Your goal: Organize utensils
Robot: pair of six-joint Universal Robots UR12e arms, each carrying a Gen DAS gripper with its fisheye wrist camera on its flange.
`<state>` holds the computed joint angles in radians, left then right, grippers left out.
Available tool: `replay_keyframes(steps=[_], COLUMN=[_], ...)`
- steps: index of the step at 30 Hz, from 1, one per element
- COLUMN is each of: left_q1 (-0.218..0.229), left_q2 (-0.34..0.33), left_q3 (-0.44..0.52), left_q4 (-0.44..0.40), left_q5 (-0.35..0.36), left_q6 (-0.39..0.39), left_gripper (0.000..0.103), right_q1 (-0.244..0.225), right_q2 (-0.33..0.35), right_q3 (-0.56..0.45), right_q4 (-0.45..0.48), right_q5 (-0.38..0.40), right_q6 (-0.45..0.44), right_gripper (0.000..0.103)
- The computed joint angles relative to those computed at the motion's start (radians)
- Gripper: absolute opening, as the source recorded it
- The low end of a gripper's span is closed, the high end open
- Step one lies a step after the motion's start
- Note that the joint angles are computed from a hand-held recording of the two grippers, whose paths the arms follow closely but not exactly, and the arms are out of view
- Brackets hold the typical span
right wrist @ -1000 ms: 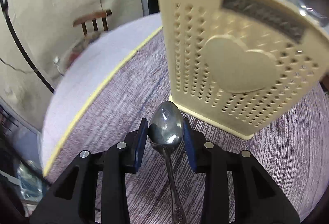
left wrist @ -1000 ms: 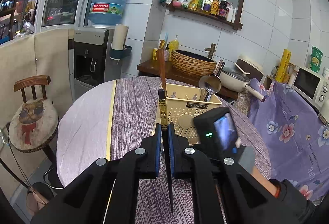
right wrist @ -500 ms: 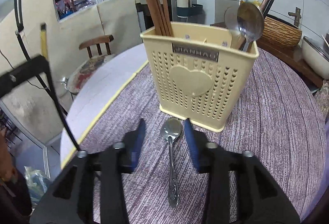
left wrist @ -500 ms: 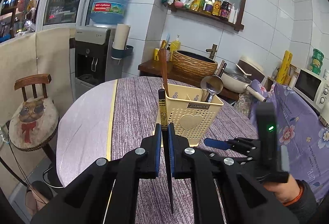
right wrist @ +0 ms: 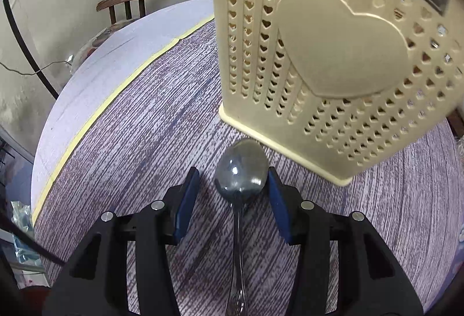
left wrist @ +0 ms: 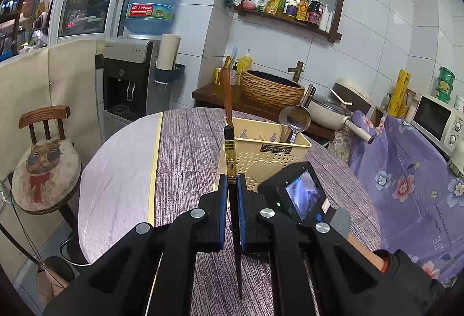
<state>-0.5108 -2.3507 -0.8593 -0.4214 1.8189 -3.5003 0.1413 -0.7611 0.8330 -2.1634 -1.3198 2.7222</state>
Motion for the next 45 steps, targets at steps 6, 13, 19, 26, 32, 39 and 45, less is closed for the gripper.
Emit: replay_keyframes(steps=[6,13,19,26,32,39,45], left_q1=[-0.001,-0.001,0.000,-0.002,-0.004,-0.005,-0.005], left_q2=[0.001,-0.001,0.000,-0.002,-0.007,-0.013,-0.015], left_q3=[-0.001,0.000,-0.001,0.006,0.015,0.026,0.029], left_q4=[0.000,-0.001,0.000,-0.005,-0.008,-0.016,-0.017], left_q5=[0.000,0.001,-0.003,0.001,0.000,-0.002,-0.002], left_q6=[-0.001,0.000,-0.002,-0.002,-0.002,-0.001,-0.001], left_gripper=[0.008,0.008,0.008,0.008,0.008,0.008,0.008], right_q1=[0.006,-0.013,-0.035,-0.063,-0.080,-0.093,-0.090], right_q2=[0.015,-0.019,-0.050,-0.109,-0.142,-0.151,-0.167], right_q3=[-0.030,0.033,0.078,0.173,0.218,0.265,0.295], right_q4=[0.018,-0.045,-0.107,-0.252,-0.344,-0.481,-0.585], right_q5=[-0.002,0.090,0.184,0.319,0.391,0.464,0.442], right_q6=[0.003,0.067,0.142,0.250,0.303,0.399,0.388], right_gripper=[0.008,0.004,0.004,0.004,0.004,0.004,0.004])
